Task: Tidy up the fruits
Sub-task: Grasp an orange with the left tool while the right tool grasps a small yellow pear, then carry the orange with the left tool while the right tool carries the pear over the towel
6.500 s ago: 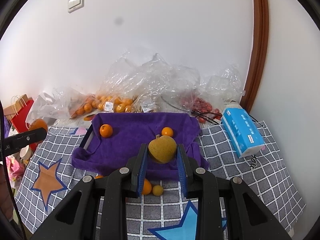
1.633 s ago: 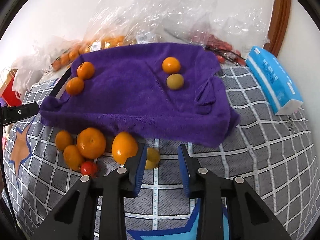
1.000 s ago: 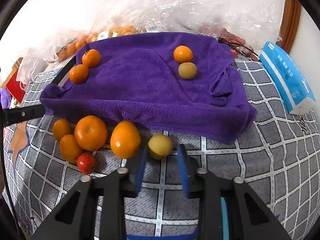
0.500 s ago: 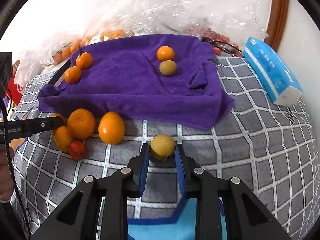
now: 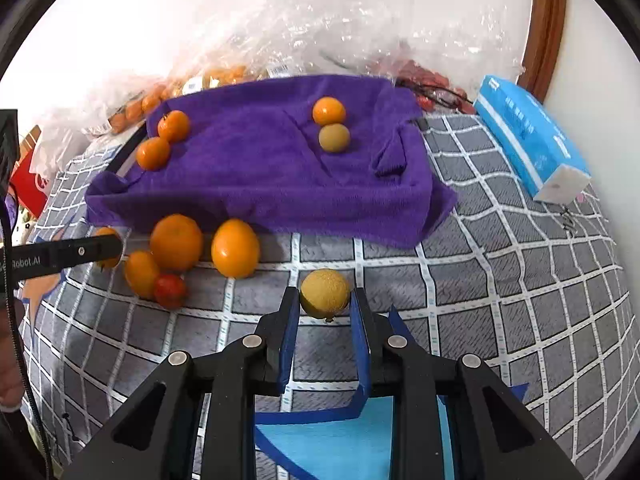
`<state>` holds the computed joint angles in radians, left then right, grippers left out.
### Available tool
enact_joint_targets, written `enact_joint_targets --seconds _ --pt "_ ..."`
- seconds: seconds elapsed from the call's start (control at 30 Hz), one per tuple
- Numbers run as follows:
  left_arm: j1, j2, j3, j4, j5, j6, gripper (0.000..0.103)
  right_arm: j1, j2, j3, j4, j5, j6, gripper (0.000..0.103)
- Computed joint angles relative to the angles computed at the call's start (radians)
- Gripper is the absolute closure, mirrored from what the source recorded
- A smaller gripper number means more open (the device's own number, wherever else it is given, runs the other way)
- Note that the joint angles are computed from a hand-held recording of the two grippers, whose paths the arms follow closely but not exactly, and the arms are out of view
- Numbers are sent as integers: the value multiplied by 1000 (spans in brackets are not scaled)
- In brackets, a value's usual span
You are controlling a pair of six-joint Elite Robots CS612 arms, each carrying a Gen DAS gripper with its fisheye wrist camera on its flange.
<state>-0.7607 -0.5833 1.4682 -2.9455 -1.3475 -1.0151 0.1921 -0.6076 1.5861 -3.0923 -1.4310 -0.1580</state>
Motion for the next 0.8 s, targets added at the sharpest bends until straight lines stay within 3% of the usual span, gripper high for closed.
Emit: enact_joint_targets --seconds 0.3,0.8 --pt "-23 -67 79 -44 62 -7 72 12 -41 28 -53 5 19 77" --pt "-61 -150 133 -119 217 52 72 16 -106 61 -136 -26 46 78"
